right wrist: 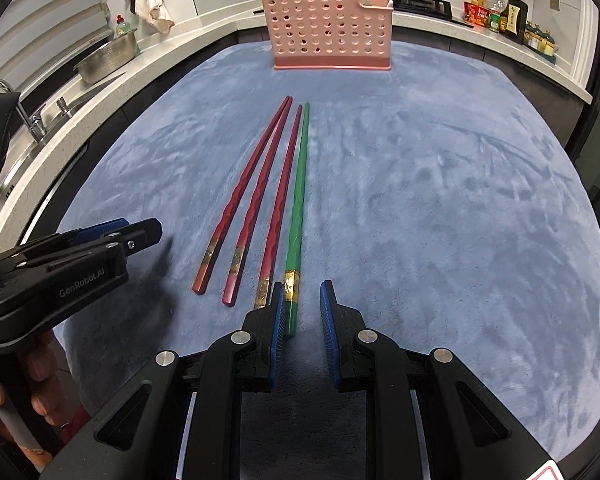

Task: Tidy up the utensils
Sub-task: 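Move both open grippers back to the remaining chopsticks, then grasp a dark red chopstick with the left gripper while the right gripper grasps the green chopstick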

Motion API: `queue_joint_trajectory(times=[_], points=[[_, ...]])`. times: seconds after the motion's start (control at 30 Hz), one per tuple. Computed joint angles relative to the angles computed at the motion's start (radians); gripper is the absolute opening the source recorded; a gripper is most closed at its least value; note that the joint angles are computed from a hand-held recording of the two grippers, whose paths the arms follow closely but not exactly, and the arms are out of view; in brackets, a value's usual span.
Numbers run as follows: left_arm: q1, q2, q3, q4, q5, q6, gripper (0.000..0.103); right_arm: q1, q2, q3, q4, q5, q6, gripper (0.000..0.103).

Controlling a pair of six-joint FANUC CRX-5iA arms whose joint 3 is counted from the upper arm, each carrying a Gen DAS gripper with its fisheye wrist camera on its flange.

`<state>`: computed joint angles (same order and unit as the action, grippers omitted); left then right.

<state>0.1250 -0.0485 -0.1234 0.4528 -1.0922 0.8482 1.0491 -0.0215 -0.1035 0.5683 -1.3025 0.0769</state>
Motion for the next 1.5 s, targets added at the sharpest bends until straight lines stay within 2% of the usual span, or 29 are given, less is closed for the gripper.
queue_joint_trajectory(times=[0.23, 0.3, 0.33, 0.37, 0.8, 1.23, 1.5], points=[[0.0, -0.002, -0.005, -0.001, -0.004, -0.007, 0.037, -0.006, 0.009, 0.003, -0.018, 0.01, 0.009, 0.019], [-0.002, -0.004, -0.006, -0.001, -0.005, -0.009, 0.041, -0.008, 0.008, 0.0, -0.02, 0.016, 0.012, 0.019], [-0.003, -0.004, -0.006, -0.001, -0.002, -0.009, 0.047, -0.009, 0.008, -0.002, -0.02, 0.018, 0.012, 0.019], [-0.003, -0.007, -0.01, 0.002, 0.002, -0.012, 0.049, -0.01, 0.009, -0.001, -0.022, 0.021, 0.015, 0.019], [-0.017, -0.018, -0.024, 0.019, -0.004, -0.042, 0.049, -0.023, 0.014, -0.008, -0.024, 0.039, 0.027, 0.019], [-0.032, -0.019, -0.029, 0.029, -0.026, -0.055, 0.053, -0.021, -0.005, -0.033, -0.017, 0.049, -0.006, 0.007], [-0.041, -0.014, -0.032, 0.033, -0.046, -0.051, 0.054, -0.02, -0.03, -0.058, -0.014, 0.052, -0.035, 0.007]])
